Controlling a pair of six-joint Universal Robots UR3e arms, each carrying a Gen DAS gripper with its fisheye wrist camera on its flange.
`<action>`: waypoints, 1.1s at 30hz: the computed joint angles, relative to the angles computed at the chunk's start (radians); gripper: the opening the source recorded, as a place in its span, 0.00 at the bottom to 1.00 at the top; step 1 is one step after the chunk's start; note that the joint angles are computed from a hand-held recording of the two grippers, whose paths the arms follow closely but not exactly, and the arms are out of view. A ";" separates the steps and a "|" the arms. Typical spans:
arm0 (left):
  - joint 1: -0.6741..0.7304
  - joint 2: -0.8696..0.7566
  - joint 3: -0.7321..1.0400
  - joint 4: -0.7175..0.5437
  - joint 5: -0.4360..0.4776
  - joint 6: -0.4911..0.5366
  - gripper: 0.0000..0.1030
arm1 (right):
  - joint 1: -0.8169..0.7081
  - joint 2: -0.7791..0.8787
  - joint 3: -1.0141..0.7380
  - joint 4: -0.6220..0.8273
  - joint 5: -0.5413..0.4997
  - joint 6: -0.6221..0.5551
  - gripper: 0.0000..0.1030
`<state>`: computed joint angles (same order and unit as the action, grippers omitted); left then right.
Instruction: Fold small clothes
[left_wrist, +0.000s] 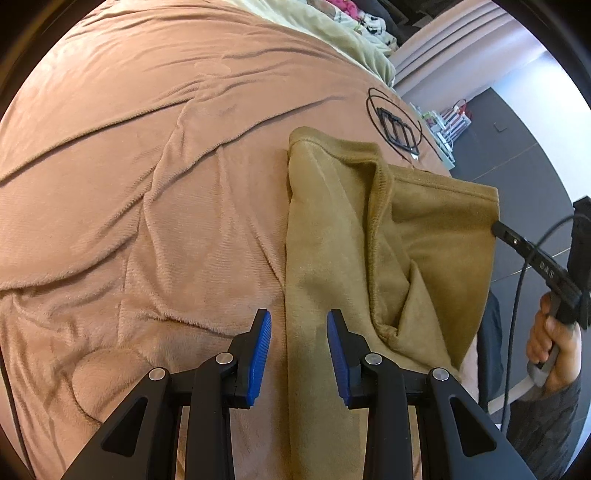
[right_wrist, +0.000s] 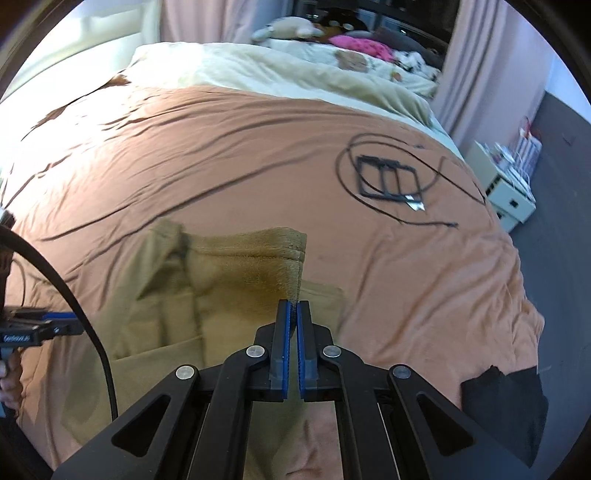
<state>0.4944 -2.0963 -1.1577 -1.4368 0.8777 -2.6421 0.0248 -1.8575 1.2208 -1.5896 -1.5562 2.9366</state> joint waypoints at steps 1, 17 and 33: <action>-0.003 -0.002 -0.002 0.009 0.005 -0.003 0.32 | -0.019 -0.001 0.009 -0.005 0.012 -0.002 0.00; -0.021 -0.026 -0.010 0.067 0.047 -0.049 0.32 | -0.209 0.071 0.244 -0.234 0.043 0.091 0.00; -0.017 -0.049 0.030 0.009 0.019 -0.037 0.32 | -0.173 -0.119 0.229 0.028 0.216 -0.093 0.64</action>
